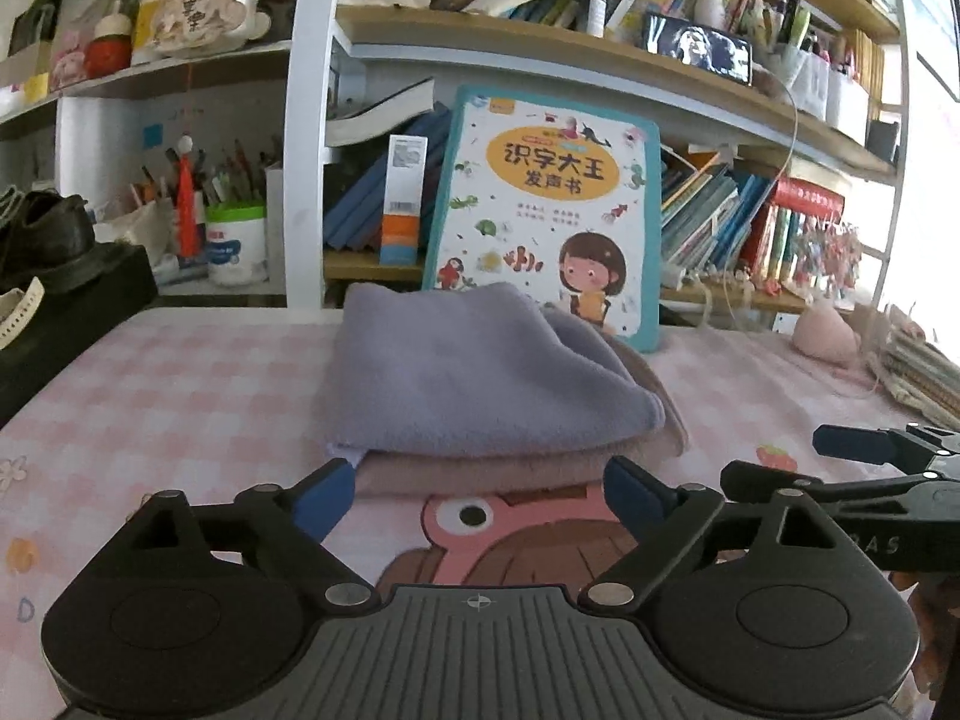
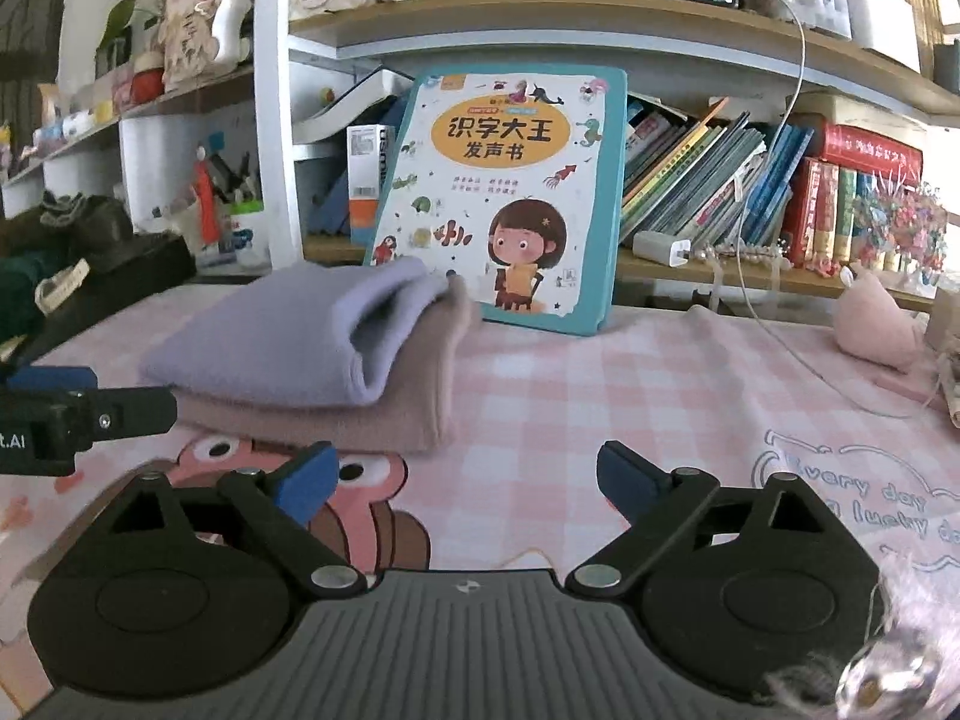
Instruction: Fold clothes
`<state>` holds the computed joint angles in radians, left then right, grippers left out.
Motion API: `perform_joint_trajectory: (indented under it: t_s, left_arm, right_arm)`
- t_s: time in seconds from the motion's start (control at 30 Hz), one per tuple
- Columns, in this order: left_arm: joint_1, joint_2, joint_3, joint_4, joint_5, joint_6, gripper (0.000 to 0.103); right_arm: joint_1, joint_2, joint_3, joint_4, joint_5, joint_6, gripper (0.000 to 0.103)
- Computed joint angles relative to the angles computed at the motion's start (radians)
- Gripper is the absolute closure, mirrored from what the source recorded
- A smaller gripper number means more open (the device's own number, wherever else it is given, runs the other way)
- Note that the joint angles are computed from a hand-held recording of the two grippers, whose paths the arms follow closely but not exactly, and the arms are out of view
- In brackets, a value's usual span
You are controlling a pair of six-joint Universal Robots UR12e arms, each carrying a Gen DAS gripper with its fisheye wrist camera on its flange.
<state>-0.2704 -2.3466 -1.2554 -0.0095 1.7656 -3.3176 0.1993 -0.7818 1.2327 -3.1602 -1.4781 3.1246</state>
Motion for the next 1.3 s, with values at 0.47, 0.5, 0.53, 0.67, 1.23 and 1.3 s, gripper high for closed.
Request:
perform_joint_trajectory:
  t_s: [0.47, 0.5, 0.53, 0.67, 1.23, 1.3]
  left_arm:
    - [-0.013, -0.008, -0.008, -0.01, 0.066, -0.013, 0.007]
    - [-0.012, -0.007, -0.008, -0.014, 0.064, -0.014, 0.007]
    - [-0.012, -0.007, -0.009, -0.013, 0.061, -0.014, 0.007]
    - [-0.014, -0.007, -0.012, 0.002, 0.071, -0.011, 0.006]
    - [-0.015, -0.006, -0.012, -0.004, 0.083, -0.024, 0.0]
    - [-0.017, -0.007, -0.015, 0.013, 0.091, -0.019, 0.0]
  right_arm:
    - [0.006, -0.002, 0.004, -0.011, -0.018, -0.013, 0.0]
    - [0.006, -0.001, 0.004, -0.01, -0.021, -0.014, 0.0]
    - [0.007, -0.001, 0.003, -0.009, -0.023, -0.015, 0.0]
    - [0.01, -0.001, 0.001, -0.001, -0.029, -0.028, 0.0]
    - [0.019, 0.002, 0.003, -0.026, -0.058, -0.064, 0.0]
    - [0.019, 0.003, 0.003, -0.027, -0.061, -0.064, 0.0]
